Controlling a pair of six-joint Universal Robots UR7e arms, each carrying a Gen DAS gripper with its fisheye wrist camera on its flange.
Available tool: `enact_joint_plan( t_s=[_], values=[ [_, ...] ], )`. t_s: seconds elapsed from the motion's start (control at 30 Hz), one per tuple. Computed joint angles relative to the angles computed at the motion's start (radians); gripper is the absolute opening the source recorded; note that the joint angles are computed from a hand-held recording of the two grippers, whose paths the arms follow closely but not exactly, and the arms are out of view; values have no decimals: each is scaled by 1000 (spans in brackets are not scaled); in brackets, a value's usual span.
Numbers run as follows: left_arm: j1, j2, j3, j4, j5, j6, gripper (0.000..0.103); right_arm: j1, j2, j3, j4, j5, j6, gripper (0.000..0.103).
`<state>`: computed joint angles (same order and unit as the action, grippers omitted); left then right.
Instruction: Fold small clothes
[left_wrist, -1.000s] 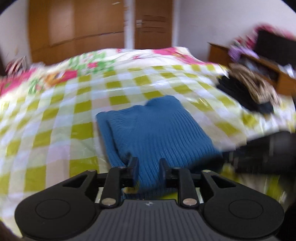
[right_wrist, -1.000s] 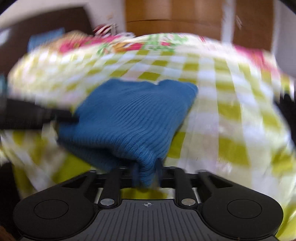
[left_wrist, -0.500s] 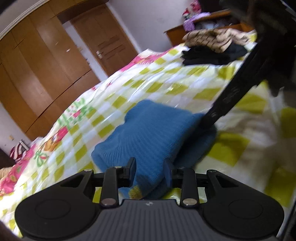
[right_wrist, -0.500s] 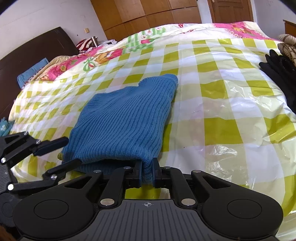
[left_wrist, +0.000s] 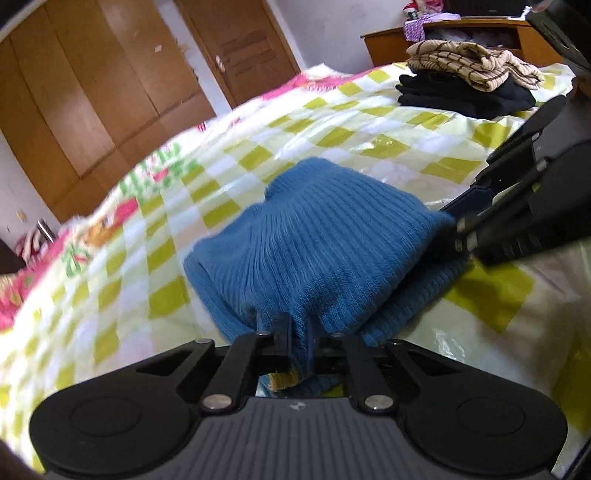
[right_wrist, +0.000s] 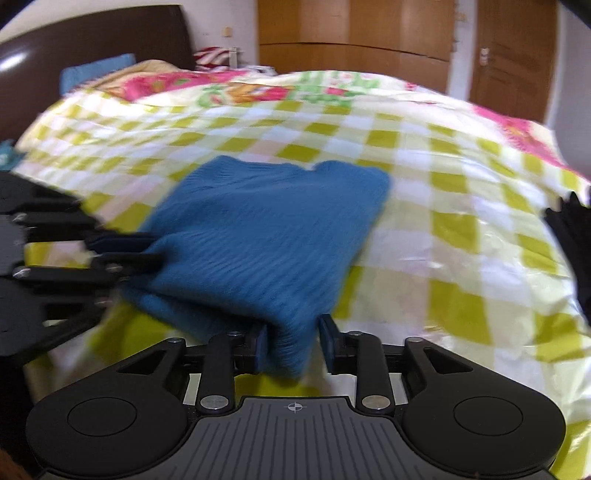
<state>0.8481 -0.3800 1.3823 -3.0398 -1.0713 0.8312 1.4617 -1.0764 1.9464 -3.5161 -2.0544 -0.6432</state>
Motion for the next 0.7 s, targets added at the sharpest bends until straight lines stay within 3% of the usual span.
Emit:
enact_joint_plan(
  t_s=[0.07,0.13,0.33,0.5,0.63,0.7],
  values=[
    [3,-15,16,45,1,-42,21,-21,-49,6,93,46,143,13],
    [8,-29,40,72,-6,-88,20,-35,-68,16,120,54,178,14],
    [5,-84,64,126,-42,-164,21,-17,-119,42,179,32,131,19],
    [7,-128,53,127,-112,-266,24,2,-164,43,154,57,124,21],
    [14,-54,-46,70,-124,-300,24,7,-78,-74,143,60,92,22],
    [22,-5,-102,74,-109,-297,25,3,-26,-162,194,68,108,23]
  ],
)
